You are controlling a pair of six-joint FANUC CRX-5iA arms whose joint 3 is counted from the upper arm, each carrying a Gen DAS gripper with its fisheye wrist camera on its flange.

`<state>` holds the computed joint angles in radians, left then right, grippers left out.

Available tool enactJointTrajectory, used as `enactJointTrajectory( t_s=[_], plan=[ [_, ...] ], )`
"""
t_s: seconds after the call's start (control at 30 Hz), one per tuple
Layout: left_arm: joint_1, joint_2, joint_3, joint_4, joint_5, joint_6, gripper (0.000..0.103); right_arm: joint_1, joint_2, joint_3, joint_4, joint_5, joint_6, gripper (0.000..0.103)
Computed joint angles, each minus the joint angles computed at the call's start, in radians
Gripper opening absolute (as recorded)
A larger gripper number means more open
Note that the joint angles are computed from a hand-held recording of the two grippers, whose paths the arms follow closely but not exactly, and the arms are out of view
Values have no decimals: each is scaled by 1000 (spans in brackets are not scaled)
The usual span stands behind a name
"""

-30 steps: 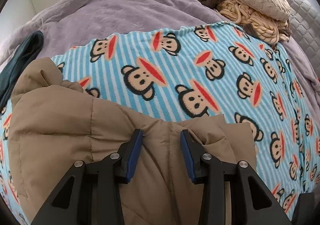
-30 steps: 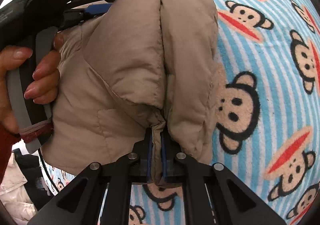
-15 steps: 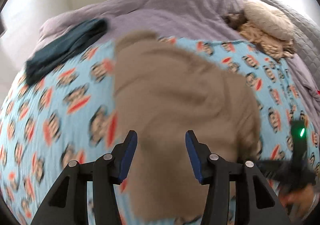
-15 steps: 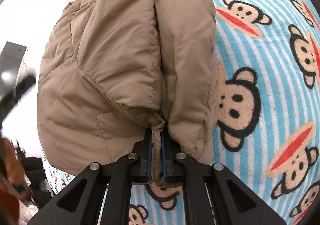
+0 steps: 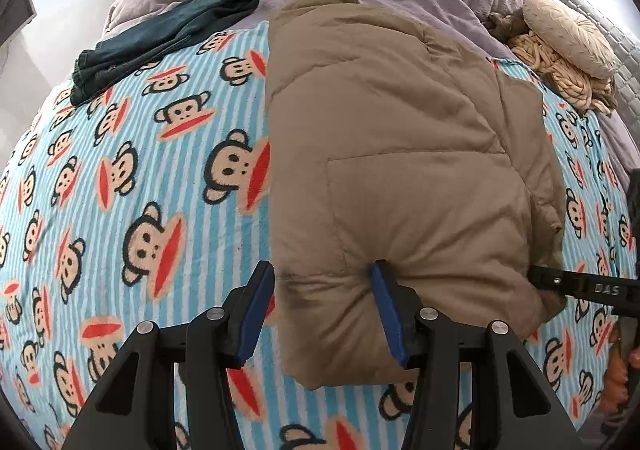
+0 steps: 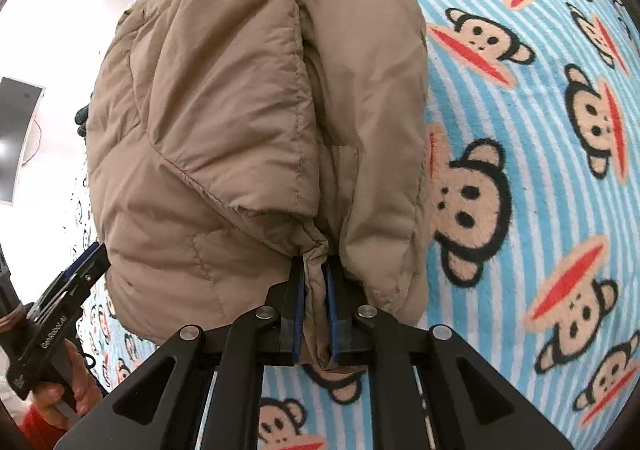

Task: Fold large clothes
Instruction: 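Open both tools and release the folded jacket bundle on the sheet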

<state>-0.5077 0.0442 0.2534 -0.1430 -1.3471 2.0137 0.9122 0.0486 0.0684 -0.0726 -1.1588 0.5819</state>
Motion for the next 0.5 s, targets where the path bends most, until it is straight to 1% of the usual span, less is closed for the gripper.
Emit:
enactJointTrajectory(
  t_s=[0.2,0.5],
  plan=[
    [-4,4,17,-6,-32,15,52,4,-4,61,9,-86,-15,11],
    [-12,8,52,-13,-82,30,52,31,-36,91,16,-156,-56,12]
  ],
)
